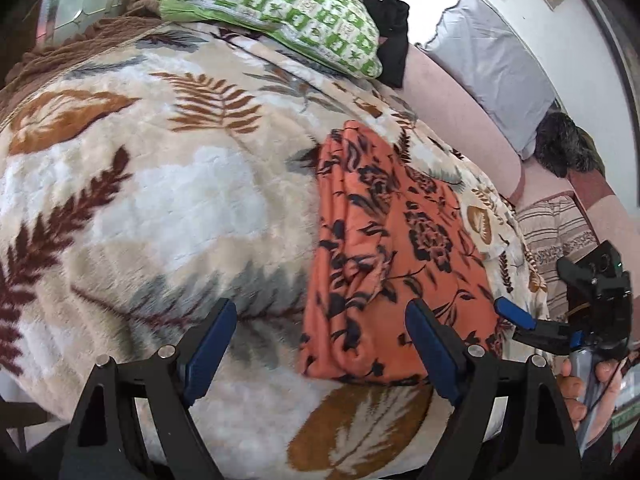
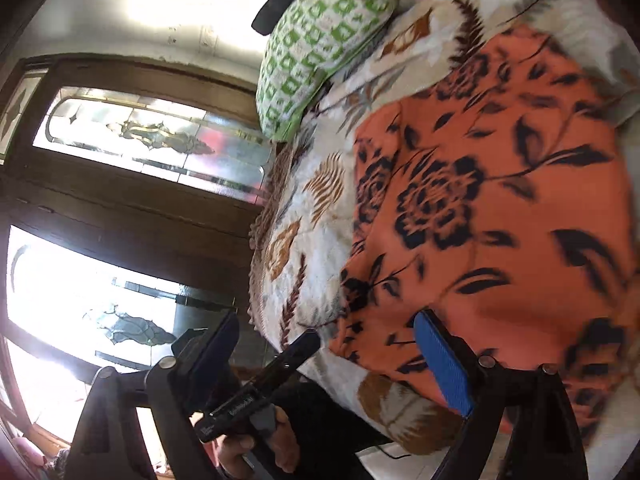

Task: Fold small clothes

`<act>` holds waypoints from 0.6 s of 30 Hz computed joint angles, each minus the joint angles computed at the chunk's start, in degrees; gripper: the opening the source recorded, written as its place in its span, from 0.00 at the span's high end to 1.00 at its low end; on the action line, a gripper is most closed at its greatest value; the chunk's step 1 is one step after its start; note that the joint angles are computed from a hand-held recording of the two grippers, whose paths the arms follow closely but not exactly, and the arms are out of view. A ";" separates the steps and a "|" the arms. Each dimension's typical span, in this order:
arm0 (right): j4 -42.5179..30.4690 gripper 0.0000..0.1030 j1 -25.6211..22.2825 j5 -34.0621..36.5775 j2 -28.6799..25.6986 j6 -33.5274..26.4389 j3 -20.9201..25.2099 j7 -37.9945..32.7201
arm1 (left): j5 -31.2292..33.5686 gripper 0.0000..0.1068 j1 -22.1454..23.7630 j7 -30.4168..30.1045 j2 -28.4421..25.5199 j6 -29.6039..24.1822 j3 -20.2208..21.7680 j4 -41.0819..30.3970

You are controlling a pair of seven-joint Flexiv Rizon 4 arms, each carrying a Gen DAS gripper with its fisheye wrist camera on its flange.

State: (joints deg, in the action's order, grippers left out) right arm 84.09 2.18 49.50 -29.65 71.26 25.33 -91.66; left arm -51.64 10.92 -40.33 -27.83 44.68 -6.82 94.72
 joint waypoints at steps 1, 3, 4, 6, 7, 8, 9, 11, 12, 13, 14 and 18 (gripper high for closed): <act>1.54 0.12 -0.46 0.18 0.88 1.36 -0.84 0.66 | 1.50 0.19 -0.45 -0.44 -1.18 -0.61 -0.10 -2.17; 2.89 0.12 -2.14 1.00 1.20 1.99 -1.71 1.94 | 5.79 0.19 -1.61 -2.90 -4.23 -1.71 0.16 -7.38; 3.21 0.12 -2.19 0.25 1.02 2.25 -2.75 3.10 | 7.47 0.19 -1.76 -4.59 -5.82 -3.22 0.07 -10.15; 2.77 0.12 -3.02 -0.85 -0.16 1.79 -3.54 4.36 | 8.06 0.19 -0.67 -7.77 -9.05 -9.13 -1.44 -15.75; 1.92 0.12 -4.03 -0.81 -1.11 0.82 -3.18 4.20 | 7.82 0.19 0.12 -9.16 -10.83 -12.94 -2.40 -18.61; 0.99 0.12 -4.55 -1.09 -2.07 0.02 -3.07 4.21 | 8.21 0.19 0.48 -10.94 -12.84 -16.34 -2.89 -21.70; 0.00 0.12 -4.91 -1.40 -3.05 -0.57 -2.93 4.00 | 9.22 0.19 0.14 -12.81 -14.36 -17.57 -2.64 -23.90; -2.18 0.12 -5.18 -1.78 -5.22 -1.54 -2.56 4.15 | 12.82 0.19 -0.84 -16.01 -17.36 -20.27 -1.69 -28.33; -3.41 0.12 -5.30 -2.12 -6.43 -2.31 -2.29 4.03 | 13.45 0.19 -0.88 -16.53 -18.20 -20.89 -1.84 -29.20; -4.39 0.12 -4.94 -3.05 -7.50 -3.21 -2.62 4.79 | 13.00 0.19 -0.62 -15.47 -18.04 -19.84 -2.49 -28.45; -4.90 0.12 -3.87 -4.52 -8.35 -3.73 -3.80 7.15 | 13.02 0.19 -0.51 -14.39 -17.75 -19.30 -2.86 -27.98; -6.83 0.15 -0.92 -11.40 -9.69 -5.59 -5.41 9.25 | 14.66 0.54 -1.21 -14.71 -18.44 -19.56 -2.67 -28.66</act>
State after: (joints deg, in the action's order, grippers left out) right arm 77.25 1.26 38.10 -39.34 65.67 19.93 -82.41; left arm -36.98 9.71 -55.04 -46.26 25.12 -9.49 66.07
